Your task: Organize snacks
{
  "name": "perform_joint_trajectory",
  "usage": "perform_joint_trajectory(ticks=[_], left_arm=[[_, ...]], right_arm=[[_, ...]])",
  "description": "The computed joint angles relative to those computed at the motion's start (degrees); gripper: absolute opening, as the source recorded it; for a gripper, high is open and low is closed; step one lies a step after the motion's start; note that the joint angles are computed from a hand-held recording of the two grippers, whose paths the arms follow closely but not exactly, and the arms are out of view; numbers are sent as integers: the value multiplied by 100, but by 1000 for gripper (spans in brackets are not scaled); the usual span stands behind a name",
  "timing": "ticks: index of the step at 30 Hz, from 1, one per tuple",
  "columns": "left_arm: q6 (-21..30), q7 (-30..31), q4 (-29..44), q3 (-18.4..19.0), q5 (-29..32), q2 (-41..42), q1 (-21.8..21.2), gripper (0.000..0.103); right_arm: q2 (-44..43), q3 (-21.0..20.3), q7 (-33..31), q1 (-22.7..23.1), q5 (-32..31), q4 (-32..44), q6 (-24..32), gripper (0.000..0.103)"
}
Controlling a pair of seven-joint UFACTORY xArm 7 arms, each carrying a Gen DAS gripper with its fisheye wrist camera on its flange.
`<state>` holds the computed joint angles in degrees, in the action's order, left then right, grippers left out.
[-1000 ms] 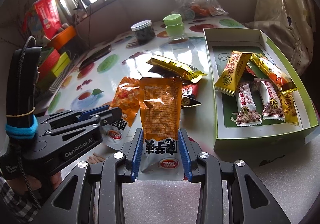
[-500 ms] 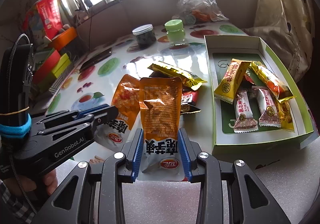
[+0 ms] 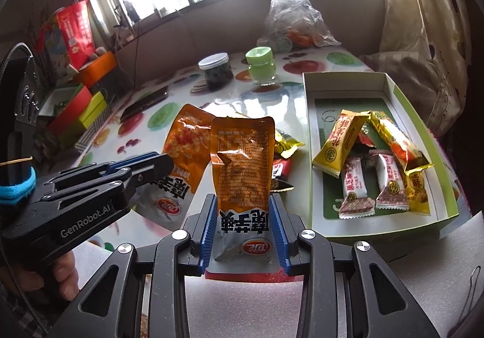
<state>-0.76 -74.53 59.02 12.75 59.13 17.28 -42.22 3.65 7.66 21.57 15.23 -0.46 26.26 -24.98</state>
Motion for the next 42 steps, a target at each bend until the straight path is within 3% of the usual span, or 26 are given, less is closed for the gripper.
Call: perform_joint_trajectory(ticks=[9,19,25,42], left_arm=[[-32,247,295,-143,-160,9,54,13],[-115,1559,664,-640,-1400,293,295,14],[-46,2438,934,-1292,-2202,518,725,14],[289,4056,1901,-1847,-3687,1215,824,14]], right_arm=[[-375,-53,-287,-51,409,-170,-18,33],[-632,-77,-598,-209,871,-296,12,33],[-757,-102,-736,-357,1093,-395,-10,33],[-793,-319,-669,-761,965,-494,-4,33]])
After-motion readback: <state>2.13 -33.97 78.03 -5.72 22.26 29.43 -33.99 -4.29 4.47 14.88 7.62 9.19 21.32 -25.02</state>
